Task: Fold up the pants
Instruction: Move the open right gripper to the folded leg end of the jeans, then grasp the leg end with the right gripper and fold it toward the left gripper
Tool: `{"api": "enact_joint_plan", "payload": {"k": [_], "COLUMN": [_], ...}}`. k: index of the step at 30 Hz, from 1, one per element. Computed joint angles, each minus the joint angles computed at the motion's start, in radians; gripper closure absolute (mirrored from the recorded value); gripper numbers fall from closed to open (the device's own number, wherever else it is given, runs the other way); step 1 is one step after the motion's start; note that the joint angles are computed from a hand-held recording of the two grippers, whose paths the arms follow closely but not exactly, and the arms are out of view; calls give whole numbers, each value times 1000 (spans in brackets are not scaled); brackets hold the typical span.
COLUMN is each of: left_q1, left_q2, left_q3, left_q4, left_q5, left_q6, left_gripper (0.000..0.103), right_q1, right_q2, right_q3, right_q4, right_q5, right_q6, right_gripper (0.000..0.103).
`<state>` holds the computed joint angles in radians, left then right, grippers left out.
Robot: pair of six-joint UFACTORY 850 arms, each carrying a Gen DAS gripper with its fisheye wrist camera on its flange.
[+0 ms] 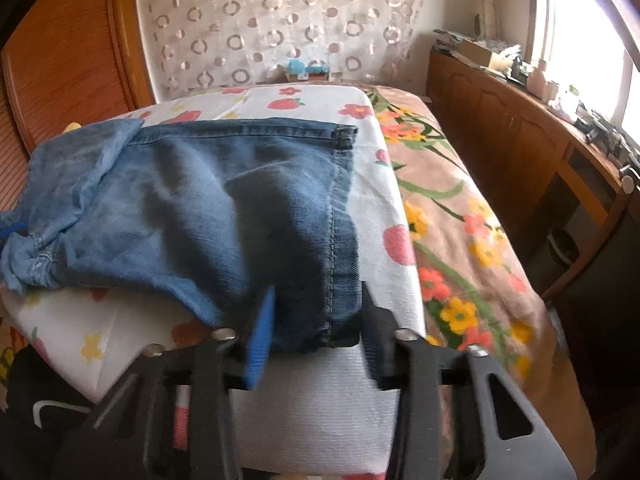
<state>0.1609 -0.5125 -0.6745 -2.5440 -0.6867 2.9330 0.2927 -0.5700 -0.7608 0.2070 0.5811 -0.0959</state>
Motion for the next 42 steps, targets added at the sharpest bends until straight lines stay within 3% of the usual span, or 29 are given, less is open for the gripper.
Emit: {"api": "enact_joint_plan", "payload": {"k": [3, 10, 16, 31, 37, 41, 42], "left_q1": [2, 16, 23, 98, 135, 156, 158], "left_q2": [1, 34, 78, 177, 200, 197, 194], "left_q3": [-3, -13, 17, 78, 97, 99, 98], "left_q4": [3, 94, 78, 108, 120, 128, 129], "left_q5": [8, 57, 31, -17, -29, -31, -30], "left_q6": [1, -106, -91, -100, -100, -102, -103], "left_gripper": [62, 62, 62, 62, 62, 62, 62], "right_q1": [-15, -39, -13, 197, 274, 317, 322], "right_q2": [3, 82, 151, 154, 92, 8, -8], "right_q3": [-3, 26, 11, -209, -317, -418, -433], "right_q4": [-89, -231, -297, -477, -608, -697, -700], "right_q5": [-13, 43, 59, -5, -33, -119, -134], "right_q6": [69, 195, 228, 239, 338, 422, 421], "right_gripper": [89, 90, 90, 90, 90, 89, 85]}}
